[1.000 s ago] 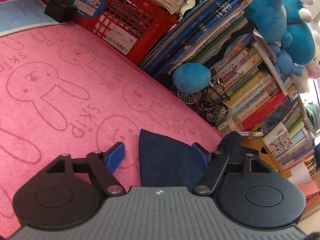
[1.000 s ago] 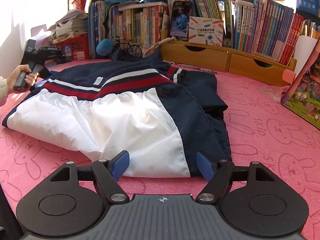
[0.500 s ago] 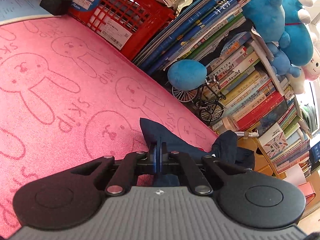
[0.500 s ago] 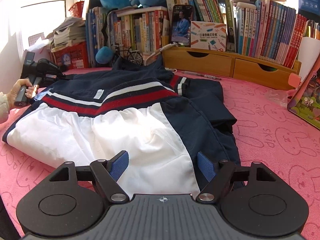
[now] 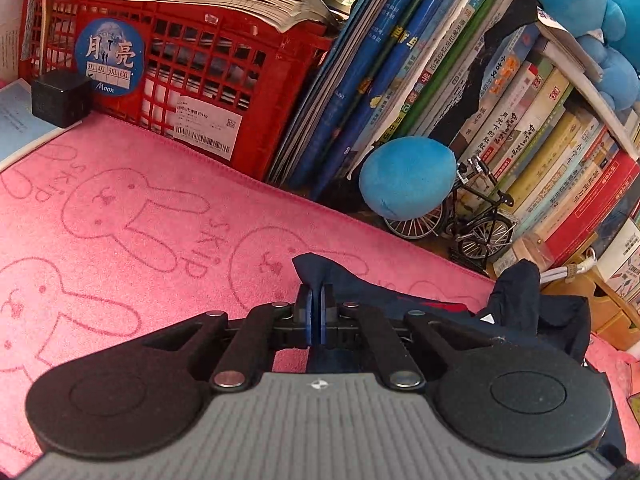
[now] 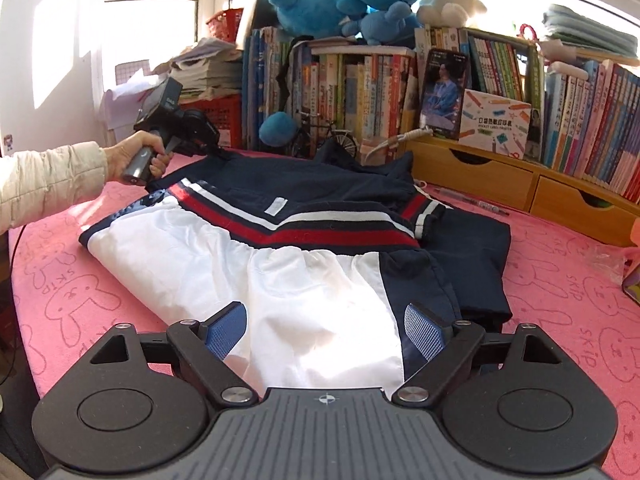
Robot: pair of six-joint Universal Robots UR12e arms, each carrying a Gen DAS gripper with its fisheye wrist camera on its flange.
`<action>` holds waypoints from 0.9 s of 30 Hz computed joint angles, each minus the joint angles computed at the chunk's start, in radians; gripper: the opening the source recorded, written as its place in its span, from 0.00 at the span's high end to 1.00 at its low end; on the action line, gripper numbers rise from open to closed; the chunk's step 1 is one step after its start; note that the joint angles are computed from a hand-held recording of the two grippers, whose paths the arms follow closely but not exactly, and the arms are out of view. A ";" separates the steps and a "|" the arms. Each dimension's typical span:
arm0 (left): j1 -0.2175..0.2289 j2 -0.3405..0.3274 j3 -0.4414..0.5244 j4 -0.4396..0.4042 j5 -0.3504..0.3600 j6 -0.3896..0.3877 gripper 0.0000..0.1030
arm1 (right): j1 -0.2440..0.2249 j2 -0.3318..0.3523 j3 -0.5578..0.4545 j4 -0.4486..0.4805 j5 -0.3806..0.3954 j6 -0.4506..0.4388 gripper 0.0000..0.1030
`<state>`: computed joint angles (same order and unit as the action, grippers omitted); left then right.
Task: Fold clothes
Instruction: 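Grasp the navy fabric corner with the left gripper, smooth it, release, then move both open grippers over the folded jacket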
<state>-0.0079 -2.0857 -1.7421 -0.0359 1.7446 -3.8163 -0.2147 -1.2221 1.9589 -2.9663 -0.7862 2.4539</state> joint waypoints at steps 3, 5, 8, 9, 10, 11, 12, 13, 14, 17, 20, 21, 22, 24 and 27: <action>-0.001 0.031 -0.043 0.024 -0.004 0.028 0.70 | -0.018 0.012 -0.004 0.009 0.000 0.091 0.16; -0.011 0.067 -0.085 0.042 0.023 0.068 0.68 | -0.029 0.018 0.000 -0.001 0.008 0.118 0.16; -0.031 0.125 -0.163 0.103 0.046 0.132 0.60 | -0.033 0.022 0.009 -0.038 0.010 0.108 0.16; -0.037 0.147 -0.198 0.141 0.031 0.157 0.51 | -0.032 0.025 0.008 -0.049 0.010 0.103 0.16; -0.043 0.163 -0.226 0.177 0.006 0.177 0.42 | -0.028 0.029 0.005 -0.061 0.011 0.097 0.16; -0.047 0.178 -0.252 0.213 -0.028 0.195 0.38 | -0.022 0.036 -0.003 -0.075 0.011 0.091 0.16; -0.051 0.187 -0.273 0.248 -0.074 0.212 0.28 | -0.016 0.043 -0.012 -0.089 0.012 0.086 0.16; -0.057 0.190 -0.283 0.273 -0.115 0.228 0.16 | -0.010 0.053 -0.024 -0.102 0.012 0.078 0.16; -0.064 0.188 -0.284 0.289 -0.153 0.246 0.11 | 0.000 0.067 -0.042 -0.113 0.009 0.068 0.16; -0.090 0.165 -0.259 0.278 -0.197 0.308 0.00 | 0.036 0.110 -0.101 -0.133 -0.018 0.044 0.16; -0.111 0.135 -0.205 0.165 -0.197 0.349 0.00 | 0.071 0.149 -0.163 -0.089 -0.069 0.037 0.16; -0.116 0.125 -0.191 0.142 -0.201 0.359 0.00 | 0.078 0.159 -0.179 -0.067 -0.072 0.038 0.16; -0.122 0.116 -0.184 0.133 -0.190 0.373 0.00 | 0.083 0.169 -0.192 -0.050 -0.077 0.039 0.16; -0.139 0.102 -0.168 0.109 -0.142 0.416 0.00 | 0.091 0.184 -0.206 -0.038 -0.090 0.044 0.16; -0.161 0.093 -0.159 0.082 -0.074 0.479 0.00 | 0.091 0.198 -0.208 -0.051 -0.082 0.071 0.16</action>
